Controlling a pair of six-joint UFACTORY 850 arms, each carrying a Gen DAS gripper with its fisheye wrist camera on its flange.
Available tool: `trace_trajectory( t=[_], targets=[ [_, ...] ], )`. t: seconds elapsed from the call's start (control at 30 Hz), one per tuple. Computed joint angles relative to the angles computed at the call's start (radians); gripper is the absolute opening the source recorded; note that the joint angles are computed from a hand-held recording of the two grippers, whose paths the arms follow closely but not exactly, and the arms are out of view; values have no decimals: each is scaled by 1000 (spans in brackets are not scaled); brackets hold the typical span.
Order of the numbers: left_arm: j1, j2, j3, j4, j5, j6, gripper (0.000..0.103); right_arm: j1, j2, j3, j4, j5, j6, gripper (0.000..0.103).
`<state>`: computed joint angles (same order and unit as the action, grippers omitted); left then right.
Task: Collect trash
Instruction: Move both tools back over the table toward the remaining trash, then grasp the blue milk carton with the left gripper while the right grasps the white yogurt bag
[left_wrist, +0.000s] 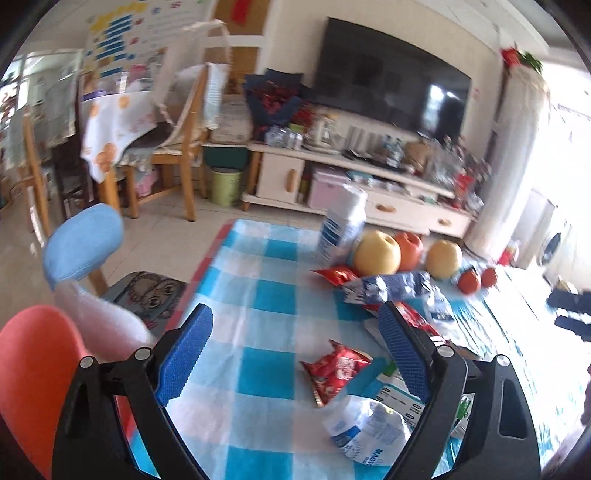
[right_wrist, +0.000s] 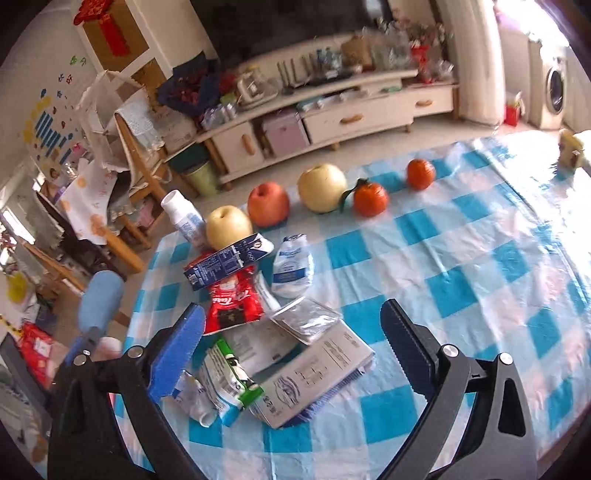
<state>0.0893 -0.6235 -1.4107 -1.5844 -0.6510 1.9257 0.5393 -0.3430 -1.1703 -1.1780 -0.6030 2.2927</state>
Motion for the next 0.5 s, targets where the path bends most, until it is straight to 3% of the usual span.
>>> trace_trajectory(
  t=[0.13, 0.23, 0.3, 0.37, 0.5],
  targets=[
    [-46, -17, -23, 23, -47, 119, 90, -65, -46, -43, 83, 48, -177, 96],
    [-84, -56, -83, 121, -86, 108, 90, -105, -102, -84, 122, 85, -279, 96],
    [-112, -107, -164, 225, -109, 29, 90, -133, -140, -103, 168, 142, -351, 93],
    [-136, -159, -245, 314, -120, -64, 90, -154, -173, -126, 255, 194, -473, 81],
    [-188, -283, -450, 508, -125, -284, 90, -171, -210, -157, 262, 246, -555, 80]
  ],
)
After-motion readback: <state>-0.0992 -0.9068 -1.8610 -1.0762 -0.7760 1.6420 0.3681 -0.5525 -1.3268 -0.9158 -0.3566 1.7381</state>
